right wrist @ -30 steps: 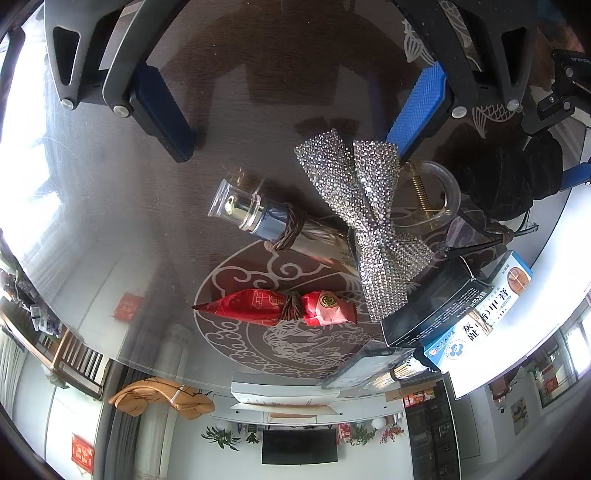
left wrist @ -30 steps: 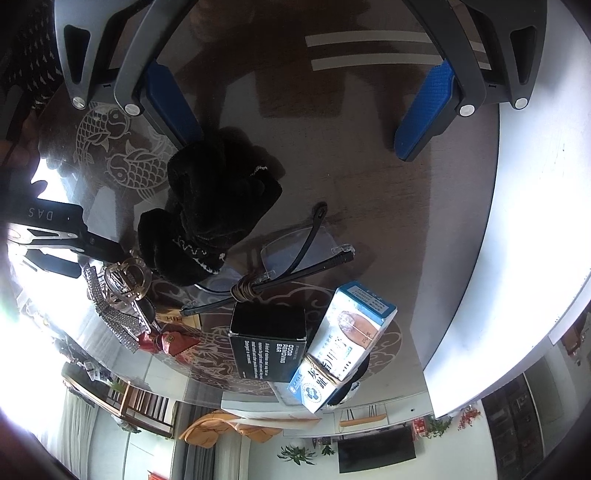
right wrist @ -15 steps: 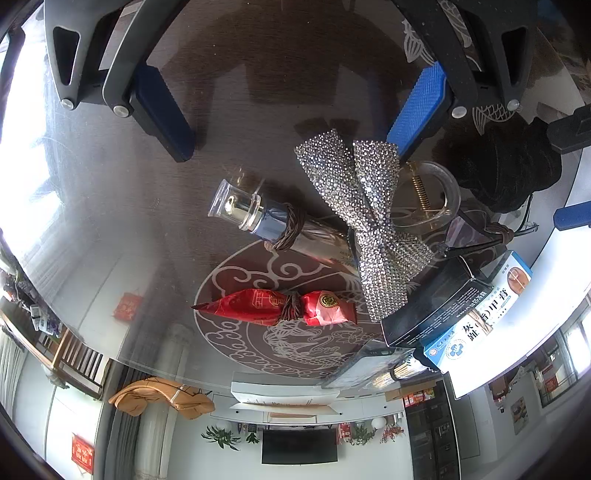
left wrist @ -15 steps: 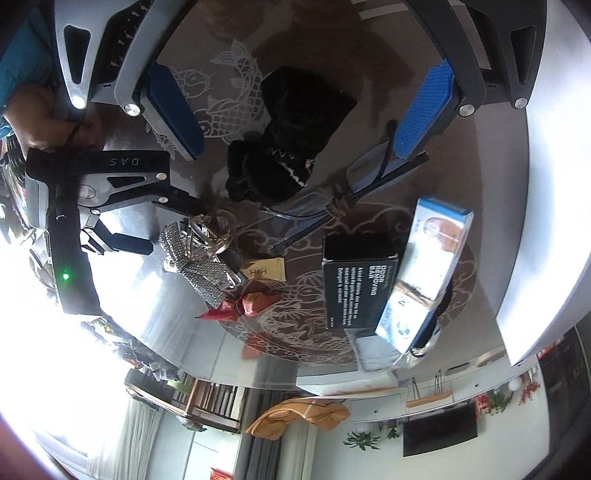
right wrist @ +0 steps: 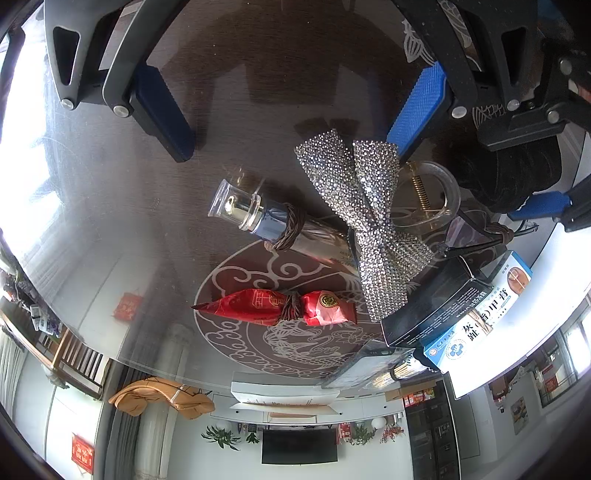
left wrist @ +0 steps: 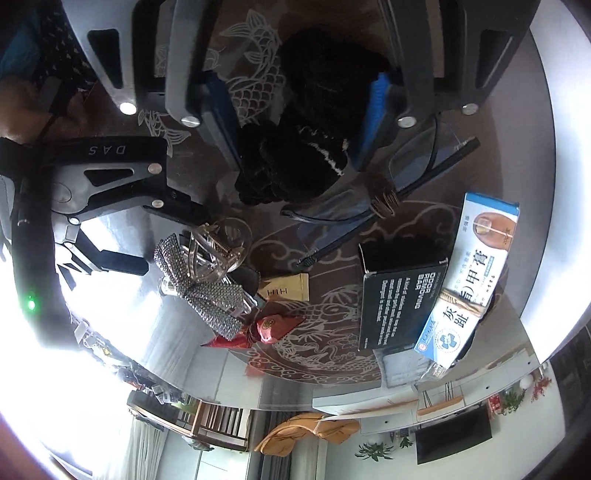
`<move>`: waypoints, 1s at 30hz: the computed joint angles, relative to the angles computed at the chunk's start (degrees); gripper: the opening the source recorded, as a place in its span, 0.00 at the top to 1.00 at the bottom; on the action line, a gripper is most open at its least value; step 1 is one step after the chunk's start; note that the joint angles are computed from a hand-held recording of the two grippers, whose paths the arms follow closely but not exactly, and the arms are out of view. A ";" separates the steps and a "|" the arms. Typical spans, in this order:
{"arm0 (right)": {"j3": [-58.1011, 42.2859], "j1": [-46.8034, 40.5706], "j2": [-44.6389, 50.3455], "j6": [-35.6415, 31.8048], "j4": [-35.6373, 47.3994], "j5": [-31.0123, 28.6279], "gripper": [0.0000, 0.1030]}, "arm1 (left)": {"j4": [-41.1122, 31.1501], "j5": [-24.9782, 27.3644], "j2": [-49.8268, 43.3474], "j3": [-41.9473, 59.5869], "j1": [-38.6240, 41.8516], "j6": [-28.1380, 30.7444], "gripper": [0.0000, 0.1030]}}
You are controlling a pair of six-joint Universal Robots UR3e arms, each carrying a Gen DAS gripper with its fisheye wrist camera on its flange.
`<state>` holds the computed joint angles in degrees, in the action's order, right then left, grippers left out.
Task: Organize objects
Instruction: 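Grasp the black velvet pouch with the left gripper and lift it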
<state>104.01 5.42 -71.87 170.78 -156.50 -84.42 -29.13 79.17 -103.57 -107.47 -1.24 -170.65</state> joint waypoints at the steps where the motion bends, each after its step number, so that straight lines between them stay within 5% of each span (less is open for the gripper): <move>1: 0.02 -0.01 0.02 -0.01 -0.04 0.00 0.00 | 1.20 0.25 0.70 -1.43 -0.12 -0.41 0.56; 10: 0.00 0.01 0.10 0.00 -0.12 0.00 0.00 | 4.89 0.47 12.20 -15.78 1.16 -2.88 0.59; 11: -0.03 0.02 0.12 0.01 -0.10 0.00 0.00 | 5.35 0.25 13.40 -17.25 1.86 -3.02 0.56; 14: -0.02 0.00 0.14 -0.01 -0.14 0.00 0.00 | 6.61 0.43 14.39 -19.41 3.56 -3.20 0.27; 19: 0.01 -0.13 0.11 -0.13 -0.07 0.24 0.00 | 6.32 0.48 11.84 -17.08 2.93 -0.43 0.20; 20: -0.05 -0.34 -0.09 -0.52 0.47 0.59 0.00 | 6.62 2.01 10.49 -15.88 1.49 0.74 0.24; 23: -1.41 -2.14 -1.95 -1.94 6.86 1.00 0.00 | 9.50 5.07 9.27 -15.27 -0.76 1.05 0.62; 30: 4.47 -13.84 -12.24 -1.84 14.81 20.95 0.00 | 9.37 6.07 13.44 -18.88 4.69 -5.53 0.63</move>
